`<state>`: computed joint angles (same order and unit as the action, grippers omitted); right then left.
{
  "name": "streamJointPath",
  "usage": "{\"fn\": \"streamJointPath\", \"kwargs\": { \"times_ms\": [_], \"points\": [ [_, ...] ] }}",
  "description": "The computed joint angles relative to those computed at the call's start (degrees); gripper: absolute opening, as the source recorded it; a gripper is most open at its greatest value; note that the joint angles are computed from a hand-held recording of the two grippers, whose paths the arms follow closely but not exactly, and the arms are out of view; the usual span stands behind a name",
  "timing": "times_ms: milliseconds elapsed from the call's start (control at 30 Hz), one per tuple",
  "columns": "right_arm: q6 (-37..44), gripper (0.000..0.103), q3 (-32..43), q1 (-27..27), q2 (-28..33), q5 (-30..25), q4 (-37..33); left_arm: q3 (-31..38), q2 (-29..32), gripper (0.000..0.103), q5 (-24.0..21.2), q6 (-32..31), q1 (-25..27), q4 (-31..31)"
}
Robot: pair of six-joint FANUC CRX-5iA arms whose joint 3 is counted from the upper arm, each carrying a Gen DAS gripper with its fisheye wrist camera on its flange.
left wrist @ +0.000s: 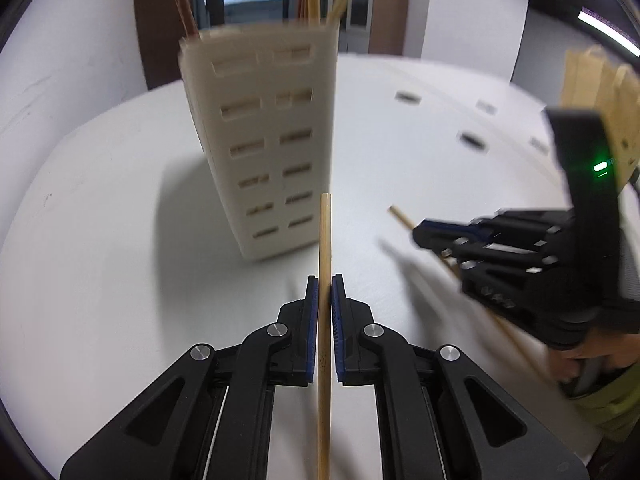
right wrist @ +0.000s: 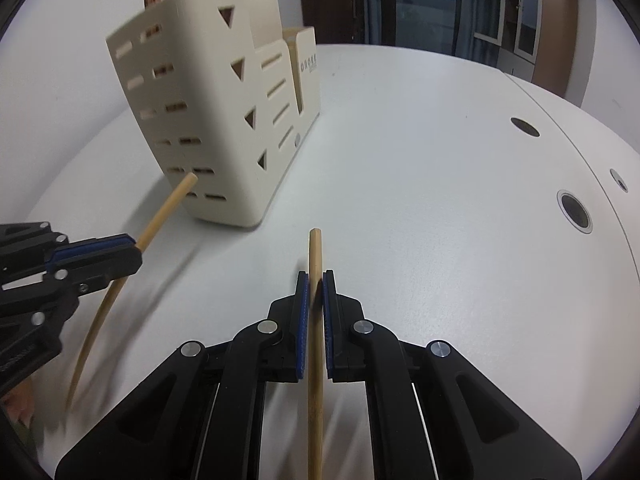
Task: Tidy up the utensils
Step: 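Lift the right tool's bamboo chopstick above the holder while the left tool lifts its own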
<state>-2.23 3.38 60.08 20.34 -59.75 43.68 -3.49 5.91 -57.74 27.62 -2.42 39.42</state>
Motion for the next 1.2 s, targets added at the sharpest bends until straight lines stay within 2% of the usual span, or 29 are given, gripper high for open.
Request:
{"fn": "streamJointPath", "kwargs": {
  "times_ms": [133,367,600,900,1133,1200],
  "points": [
    [-5.09,0.008,-2.56,0.43,-1.33,1.45,5.71,-4.14,-2.32,0.006,1.47,-4.84,1.21,7.75],
    [-16.68,0.008,-8.17,0.85,-3.77,3.10,20.21,-11.22,-5.46,0.006,5.89,-15.81,1.39,23.42],
    [-26.73,0.008,-12.17,1.11,-5.03,-1.00,34.83,-17.08,-8.10,0.006,11.26,-26.87,-2.23,41.64],
    [-30.22,0.008,-12.64,0.60,-5.06,-5.31,44.49,-20.46,-10.98,0.006,19.17,-41.07,-8.85,61.33],
    [-28.64,0.007,-10.38,-0.29,-4.43,-7.98,50.60,-20.53,-13.27,0.006,24.69,-55.31,-15.98,80.38],
    [-28.82,0.007,-9.64,-1.01,-4.41,-7.31,51.95,-20.36,-13.71,0.006,25.79,-59.82,-17.95,86.02]
  ]
}}
